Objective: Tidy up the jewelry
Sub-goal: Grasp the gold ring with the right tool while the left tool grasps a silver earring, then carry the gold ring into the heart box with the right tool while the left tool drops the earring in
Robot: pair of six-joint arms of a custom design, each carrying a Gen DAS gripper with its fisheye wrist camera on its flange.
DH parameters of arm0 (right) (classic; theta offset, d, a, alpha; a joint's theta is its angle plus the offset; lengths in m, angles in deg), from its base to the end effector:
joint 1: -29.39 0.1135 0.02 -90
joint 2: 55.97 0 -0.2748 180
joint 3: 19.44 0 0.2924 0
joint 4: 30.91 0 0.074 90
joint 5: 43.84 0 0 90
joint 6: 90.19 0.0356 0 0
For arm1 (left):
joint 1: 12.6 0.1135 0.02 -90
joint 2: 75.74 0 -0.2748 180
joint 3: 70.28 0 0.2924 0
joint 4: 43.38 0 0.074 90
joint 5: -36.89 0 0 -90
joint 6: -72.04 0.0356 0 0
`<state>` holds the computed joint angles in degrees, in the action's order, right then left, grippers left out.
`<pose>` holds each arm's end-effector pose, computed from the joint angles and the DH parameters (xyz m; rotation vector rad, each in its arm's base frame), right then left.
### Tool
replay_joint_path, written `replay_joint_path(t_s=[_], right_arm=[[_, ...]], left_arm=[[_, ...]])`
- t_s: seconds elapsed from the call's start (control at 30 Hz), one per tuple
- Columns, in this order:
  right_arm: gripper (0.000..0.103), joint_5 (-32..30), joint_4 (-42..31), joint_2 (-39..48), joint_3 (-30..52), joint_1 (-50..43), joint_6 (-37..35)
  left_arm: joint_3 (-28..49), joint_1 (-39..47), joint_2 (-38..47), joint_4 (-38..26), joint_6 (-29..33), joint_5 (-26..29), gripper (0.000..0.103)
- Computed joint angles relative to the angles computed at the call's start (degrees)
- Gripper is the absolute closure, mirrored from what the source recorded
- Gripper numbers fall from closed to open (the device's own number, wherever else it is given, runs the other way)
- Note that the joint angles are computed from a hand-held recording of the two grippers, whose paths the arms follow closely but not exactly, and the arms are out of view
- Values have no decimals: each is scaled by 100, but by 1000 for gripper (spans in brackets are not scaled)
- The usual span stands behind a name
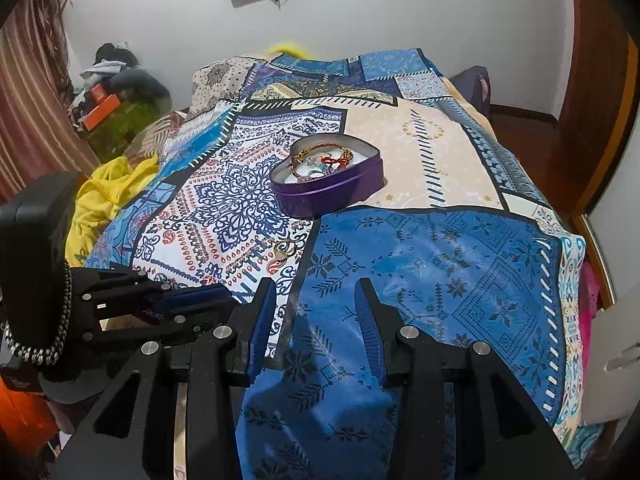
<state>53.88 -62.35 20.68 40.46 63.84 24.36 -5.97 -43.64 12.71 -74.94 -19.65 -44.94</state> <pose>0.2578 0.1711 0.2152 -0.1470 2.4214 0.3137 0.2895 -0.1801 0.1784 0.7080 2.4792 -0.4008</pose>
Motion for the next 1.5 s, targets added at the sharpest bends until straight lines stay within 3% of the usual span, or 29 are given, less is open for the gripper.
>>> replay_joint_path(t_s=[0.73,0.83,0.9,1.5], right_arm=[[66,47,304,1475,889,81,-501],[78,215,273,1577,960,138,-595],[87,200,268,1592,965,132,-650],[87,292,377,947,839,21,-704]], left_arm=[[83,831,-154,124,-40,445,94],[132,824,-70,165,-40,449,94],[157,821,-39,176,-49,460,94],[613,698,-136,120,-68,320,94]])
